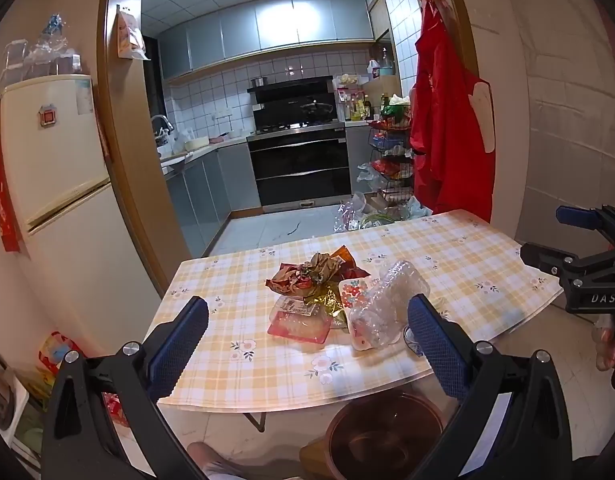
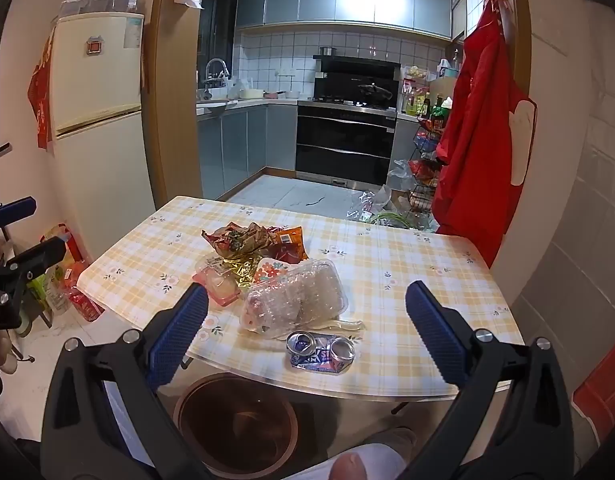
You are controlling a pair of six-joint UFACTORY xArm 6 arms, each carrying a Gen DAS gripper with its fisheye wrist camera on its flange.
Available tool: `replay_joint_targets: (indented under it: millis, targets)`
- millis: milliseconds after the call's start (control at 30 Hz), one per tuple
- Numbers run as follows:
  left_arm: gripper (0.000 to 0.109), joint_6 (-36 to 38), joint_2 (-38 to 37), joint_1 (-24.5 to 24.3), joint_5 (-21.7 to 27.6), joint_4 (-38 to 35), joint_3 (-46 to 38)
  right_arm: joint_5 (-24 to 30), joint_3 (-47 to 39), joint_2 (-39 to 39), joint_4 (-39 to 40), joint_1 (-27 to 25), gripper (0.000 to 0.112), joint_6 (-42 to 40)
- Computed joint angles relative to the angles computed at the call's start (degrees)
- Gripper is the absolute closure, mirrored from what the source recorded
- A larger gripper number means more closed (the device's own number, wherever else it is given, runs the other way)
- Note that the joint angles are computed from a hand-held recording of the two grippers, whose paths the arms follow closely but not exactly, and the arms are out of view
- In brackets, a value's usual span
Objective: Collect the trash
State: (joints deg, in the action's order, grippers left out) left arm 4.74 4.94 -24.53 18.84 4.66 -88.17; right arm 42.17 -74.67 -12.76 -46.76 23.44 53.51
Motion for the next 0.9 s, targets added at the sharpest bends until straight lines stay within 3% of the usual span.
replay_joint_targets:
  millis: [300, 900]
  targets:
    - [0.011, -2.8, -0.7, 0.0, -0.3, 2.9, 0.5, -0.1, -0.2, 0.1, 0.7, 0.0, 0.015, -0.7]
    - [0.011, 0.0, -0.8, -0.2, -0.7, 0.7, 0.6, -0.2, 0.5, -0.2, 0.5, -0.5, 0.015, -0.4]
